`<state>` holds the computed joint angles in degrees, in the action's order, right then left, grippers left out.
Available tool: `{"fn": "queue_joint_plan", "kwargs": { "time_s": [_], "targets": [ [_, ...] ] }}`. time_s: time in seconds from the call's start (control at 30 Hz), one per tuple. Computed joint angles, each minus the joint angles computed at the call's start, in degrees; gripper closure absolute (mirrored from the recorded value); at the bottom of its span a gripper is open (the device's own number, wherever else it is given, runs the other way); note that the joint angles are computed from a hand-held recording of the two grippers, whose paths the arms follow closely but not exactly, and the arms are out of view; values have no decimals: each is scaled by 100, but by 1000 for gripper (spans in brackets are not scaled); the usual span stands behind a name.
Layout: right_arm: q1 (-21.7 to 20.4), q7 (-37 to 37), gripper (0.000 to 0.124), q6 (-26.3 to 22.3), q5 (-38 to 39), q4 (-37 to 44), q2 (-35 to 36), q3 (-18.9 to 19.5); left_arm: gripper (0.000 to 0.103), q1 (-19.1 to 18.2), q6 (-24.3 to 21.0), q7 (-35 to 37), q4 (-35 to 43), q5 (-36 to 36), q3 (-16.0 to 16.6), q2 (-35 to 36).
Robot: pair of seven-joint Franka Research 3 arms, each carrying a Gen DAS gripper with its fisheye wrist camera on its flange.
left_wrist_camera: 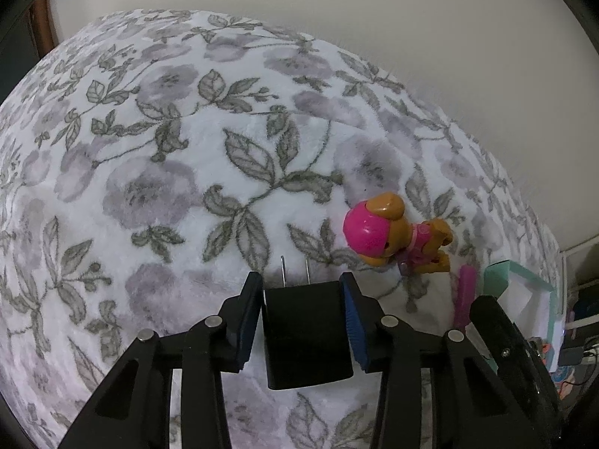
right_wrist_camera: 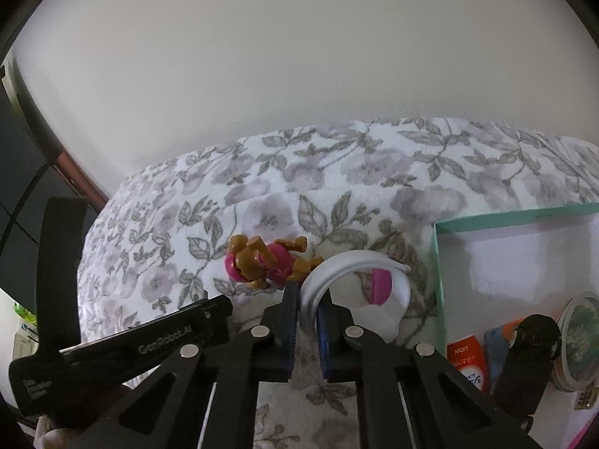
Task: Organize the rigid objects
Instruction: 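Lift and carry the adapter and white band over the tray with both tools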
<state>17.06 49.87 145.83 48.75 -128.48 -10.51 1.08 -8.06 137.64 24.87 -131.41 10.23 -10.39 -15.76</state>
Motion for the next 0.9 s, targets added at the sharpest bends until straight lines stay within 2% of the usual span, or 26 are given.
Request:
{"fn": "queue_joint_plan", "kwargs": {
  "time_s": [0.07, 0.57, 0.9],
  "targets": [
    [9, -78, 115, -39, 86, 13, -19, -28, 63, 10, 55, -65, -43, 17, -6, -82],
    [2, -633, 115, -122, 741, 57, -473, -230, 63, 101, 297, -310, -2, 378, -101, -532],
    [-186, -595, 115, -103, 764, 192, -784, -433, 63, -60, 882, -135, 398, 461, -172, -478]
  ]
}}
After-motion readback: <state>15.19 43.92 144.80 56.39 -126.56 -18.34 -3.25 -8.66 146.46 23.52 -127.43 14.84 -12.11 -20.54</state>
